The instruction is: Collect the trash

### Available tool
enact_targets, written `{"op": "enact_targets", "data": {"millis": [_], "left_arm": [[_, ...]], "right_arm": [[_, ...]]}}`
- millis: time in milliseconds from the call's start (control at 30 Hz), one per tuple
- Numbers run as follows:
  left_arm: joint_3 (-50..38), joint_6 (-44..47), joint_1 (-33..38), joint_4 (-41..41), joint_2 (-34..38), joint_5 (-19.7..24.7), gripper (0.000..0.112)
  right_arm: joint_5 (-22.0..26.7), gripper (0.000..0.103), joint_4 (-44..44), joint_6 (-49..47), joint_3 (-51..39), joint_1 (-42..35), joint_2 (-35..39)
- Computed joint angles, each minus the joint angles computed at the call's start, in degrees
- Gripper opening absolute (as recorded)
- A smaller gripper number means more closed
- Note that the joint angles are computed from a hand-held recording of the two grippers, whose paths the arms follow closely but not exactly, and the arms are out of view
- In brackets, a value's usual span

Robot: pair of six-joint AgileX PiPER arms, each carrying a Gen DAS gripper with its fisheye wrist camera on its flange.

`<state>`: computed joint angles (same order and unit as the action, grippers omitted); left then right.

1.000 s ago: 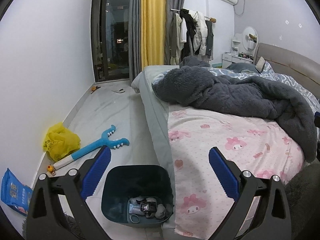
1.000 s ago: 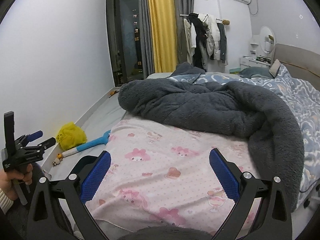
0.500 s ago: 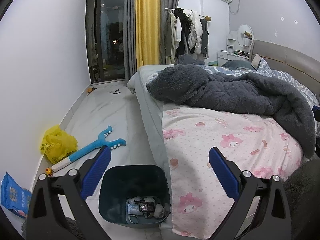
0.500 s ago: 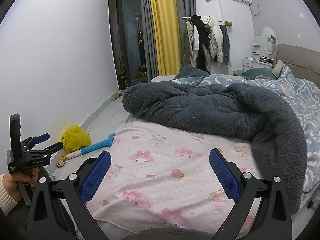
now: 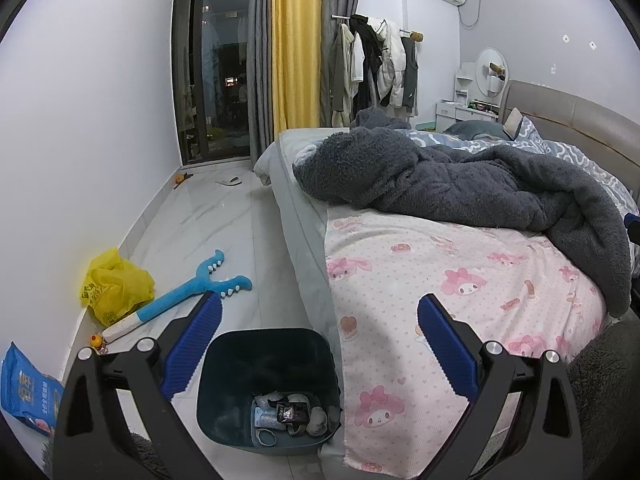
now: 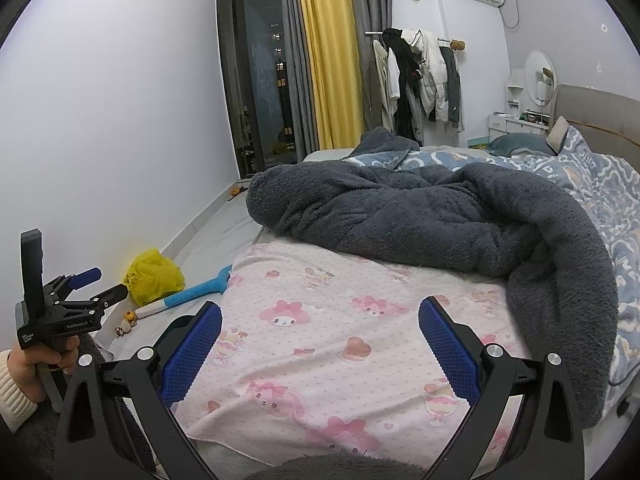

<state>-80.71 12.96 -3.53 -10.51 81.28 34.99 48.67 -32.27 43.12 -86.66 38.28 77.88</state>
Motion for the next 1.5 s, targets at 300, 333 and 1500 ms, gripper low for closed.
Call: {"op": "enact_targets", "data": {"millis": [300,333,1500], "left_arm": [[0.0,-0.1,0.0,0.0,-0.1,0.2,0.1],[0.0,0.0,0.0,-0.1,-0.1,0.1,0.1],[0.5,-0.2,-0.1,-0.3,-0.2,0.2,0.1]], "right_arm": [[0.2,0.1,-0.1,-0.2,-0.2,0.1,0.2],[0.3,0.1,-0.1,-0.1,-0.2,0.1,0.2],[0.9,0.1,0.0,-0.6,-0.7,0.3,0.4]]}}
